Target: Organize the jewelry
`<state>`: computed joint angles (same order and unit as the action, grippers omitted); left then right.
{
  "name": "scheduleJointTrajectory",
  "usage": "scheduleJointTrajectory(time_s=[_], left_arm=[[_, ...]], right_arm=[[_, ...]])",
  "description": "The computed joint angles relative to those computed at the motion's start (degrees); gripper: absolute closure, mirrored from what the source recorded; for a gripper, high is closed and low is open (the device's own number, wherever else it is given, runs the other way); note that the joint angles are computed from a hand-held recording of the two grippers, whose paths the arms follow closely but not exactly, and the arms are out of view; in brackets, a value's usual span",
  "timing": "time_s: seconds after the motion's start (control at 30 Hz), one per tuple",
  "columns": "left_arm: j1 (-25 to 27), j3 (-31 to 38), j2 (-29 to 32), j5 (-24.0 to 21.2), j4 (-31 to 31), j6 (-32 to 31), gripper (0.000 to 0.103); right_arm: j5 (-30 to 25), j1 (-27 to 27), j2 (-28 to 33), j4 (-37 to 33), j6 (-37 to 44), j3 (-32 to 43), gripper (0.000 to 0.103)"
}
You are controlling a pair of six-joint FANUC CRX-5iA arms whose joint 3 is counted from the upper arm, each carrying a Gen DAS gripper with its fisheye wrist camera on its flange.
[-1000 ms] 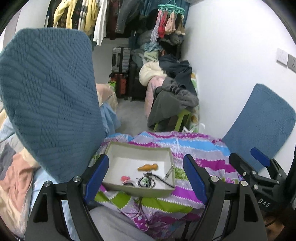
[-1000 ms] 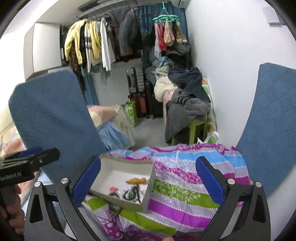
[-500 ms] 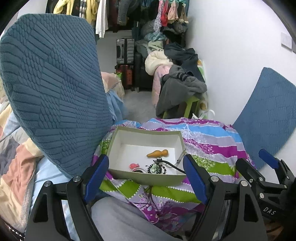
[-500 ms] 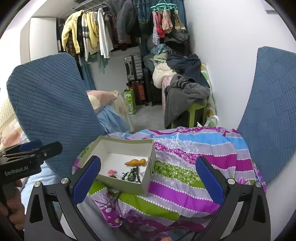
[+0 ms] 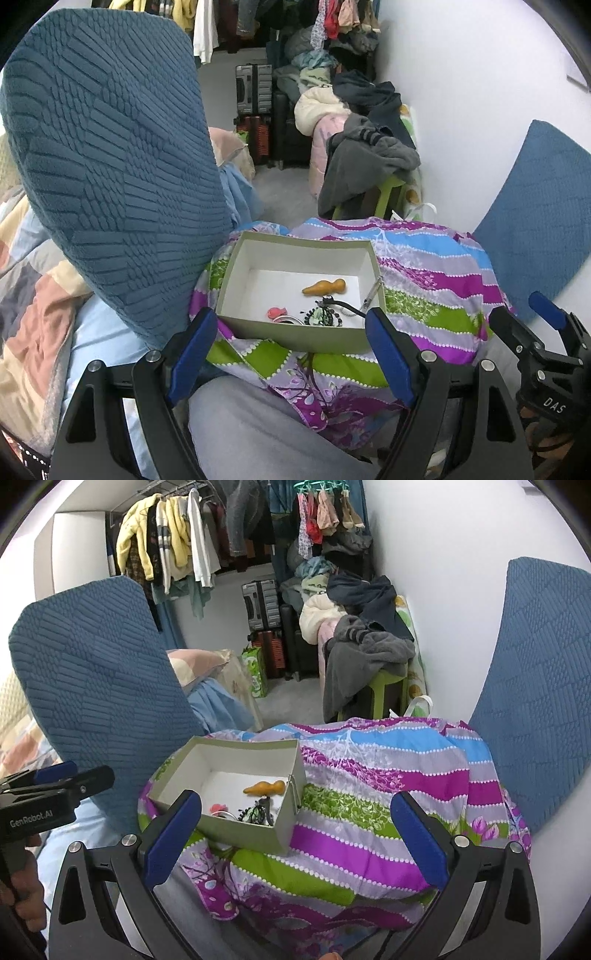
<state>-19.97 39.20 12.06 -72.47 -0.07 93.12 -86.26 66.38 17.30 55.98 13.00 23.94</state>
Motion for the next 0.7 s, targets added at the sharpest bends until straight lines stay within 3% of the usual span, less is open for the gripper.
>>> scheduleJointTrajectory(time_s=[0.7], left_arm=[[0.08,1.58,0.84,-2.08,0.28,-0.27,0.02]], right_arm=[[-0.6,-0.3,0.03,0.85,0.56,0.04,0.0]])
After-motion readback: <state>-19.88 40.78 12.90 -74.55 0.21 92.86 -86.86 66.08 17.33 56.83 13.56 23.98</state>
